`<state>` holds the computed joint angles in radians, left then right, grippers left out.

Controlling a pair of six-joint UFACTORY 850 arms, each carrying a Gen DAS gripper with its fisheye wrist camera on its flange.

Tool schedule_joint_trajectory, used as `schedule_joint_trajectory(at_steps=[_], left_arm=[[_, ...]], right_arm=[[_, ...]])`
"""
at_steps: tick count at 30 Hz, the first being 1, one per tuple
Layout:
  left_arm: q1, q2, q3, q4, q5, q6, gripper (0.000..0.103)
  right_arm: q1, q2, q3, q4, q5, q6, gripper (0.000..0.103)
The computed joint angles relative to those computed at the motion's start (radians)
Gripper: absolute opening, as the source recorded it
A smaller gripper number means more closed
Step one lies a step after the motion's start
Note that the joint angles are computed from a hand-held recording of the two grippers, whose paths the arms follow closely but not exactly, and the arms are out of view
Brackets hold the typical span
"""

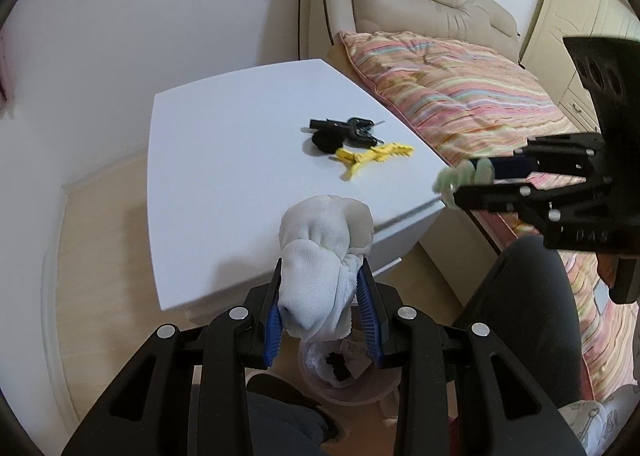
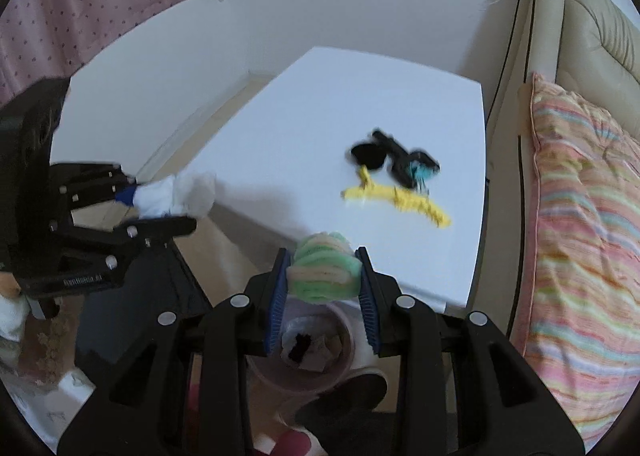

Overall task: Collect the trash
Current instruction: 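Carry socks and hair tie down over the wastebasket and release both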

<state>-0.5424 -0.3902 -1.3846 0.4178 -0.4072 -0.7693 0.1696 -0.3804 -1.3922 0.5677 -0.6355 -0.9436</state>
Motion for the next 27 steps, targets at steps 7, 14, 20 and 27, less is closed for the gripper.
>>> schedule_joint_trajectory(at_steps=[7, 14, 20, 27], left_arm=[[-0.021, 0.001, 0.035, -0.022, 0.015, -0.013, 0.032], [-0.035, 0.009, 0.069, -0.038, 0.031, -0.024, 0.032], [-0.037, 0.025, 0.095, -0.037, 0.036, -0.042, 0.032], [-0.032, 0.035, 0.102, -0.021, 0.034, -0.057, 0.032]], right_arm=[[-0.012, 0.052, 0.108, 0.019, 0.015, -0.019, 0.033], [-0.013, 0.056, 0.174, 0.027, 0.001, -0.034, 0.033], [-0.003, 0.048, 0.185, 0.023, -0.01, -0.038, 0.033], [0.012, 0.042, 0.183, 0.021, 0.01, -0.057, 0.085]])
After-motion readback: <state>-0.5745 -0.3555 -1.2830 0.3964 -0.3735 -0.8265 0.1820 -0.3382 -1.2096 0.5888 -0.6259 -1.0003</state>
